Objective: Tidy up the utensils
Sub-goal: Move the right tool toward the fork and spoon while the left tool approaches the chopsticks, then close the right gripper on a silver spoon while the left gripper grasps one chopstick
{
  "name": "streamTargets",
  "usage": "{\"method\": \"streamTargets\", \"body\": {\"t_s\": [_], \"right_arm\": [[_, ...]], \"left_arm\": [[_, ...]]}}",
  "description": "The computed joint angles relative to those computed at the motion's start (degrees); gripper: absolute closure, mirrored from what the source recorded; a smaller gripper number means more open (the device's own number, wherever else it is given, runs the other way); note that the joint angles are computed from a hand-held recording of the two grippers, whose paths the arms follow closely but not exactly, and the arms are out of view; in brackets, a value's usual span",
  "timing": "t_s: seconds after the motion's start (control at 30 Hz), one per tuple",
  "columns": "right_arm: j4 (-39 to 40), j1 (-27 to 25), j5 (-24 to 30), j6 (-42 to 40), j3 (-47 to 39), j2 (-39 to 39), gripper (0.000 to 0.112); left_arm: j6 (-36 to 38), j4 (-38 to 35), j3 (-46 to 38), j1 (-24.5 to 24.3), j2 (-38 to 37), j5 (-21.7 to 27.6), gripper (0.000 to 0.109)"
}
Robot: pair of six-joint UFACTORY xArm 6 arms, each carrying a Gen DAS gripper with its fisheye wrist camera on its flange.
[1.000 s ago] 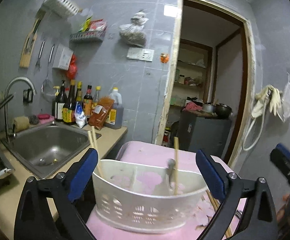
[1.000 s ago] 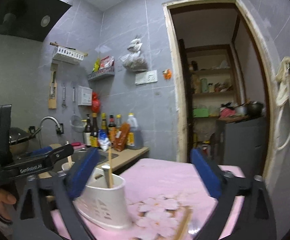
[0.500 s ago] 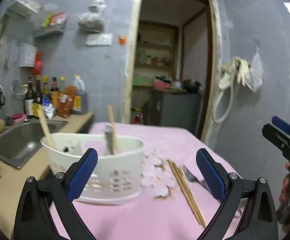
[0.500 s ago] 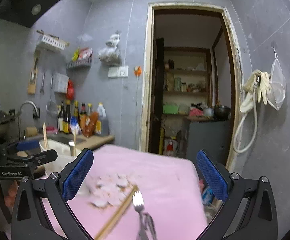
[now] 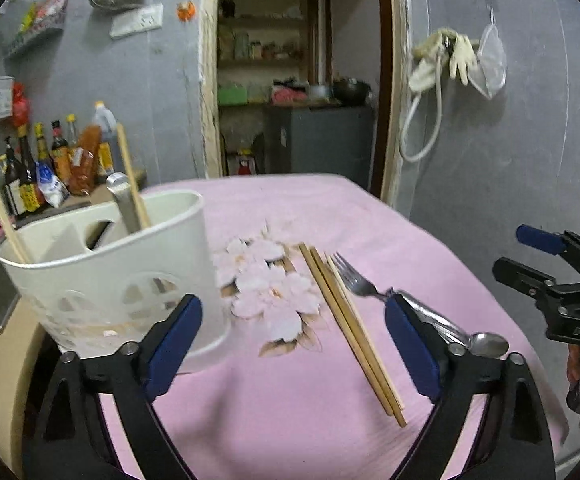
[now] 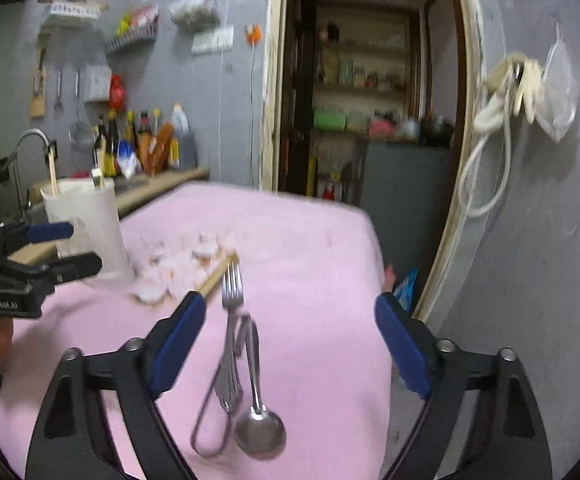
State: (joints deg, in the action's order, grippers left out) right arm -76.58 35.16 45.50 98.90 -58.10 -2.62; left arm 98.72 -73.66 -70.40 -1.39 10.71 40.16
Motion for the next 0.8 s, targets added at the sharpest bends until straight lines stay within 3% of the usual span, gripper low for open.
{"method": "streamTargets", "body": {"t_s": [0.1, 0.4, 0.57, 0.8], "right_arm": [[3.7, -1.6, -2.8, -2.8, 0.4, 0.6, 0.051], [16.6, -4.4, -8.5, -17.5, -1.5, 4.9, 0.072], [20.9, -5.0, -9.9, -22.2, -1.4, 5.7, 0.075], [23.5, -5.3, -10.7, -25.5, -1.6, 6.6, 0.075]], "left_arm": [[-3.7, 5.7, -1.2, -1.1, 1.6, -0.4, 0.042], [-20.9, 24.1, -9.3, -3.5, 8.6, 4.3, 0.078], [-27.8, 30.2, -13.7, -4.7, 12.4, 6.1, 0.084], [-29.7, 31.9, -16.7, -5.4, 14.9, 6.8, 0.085]]}}
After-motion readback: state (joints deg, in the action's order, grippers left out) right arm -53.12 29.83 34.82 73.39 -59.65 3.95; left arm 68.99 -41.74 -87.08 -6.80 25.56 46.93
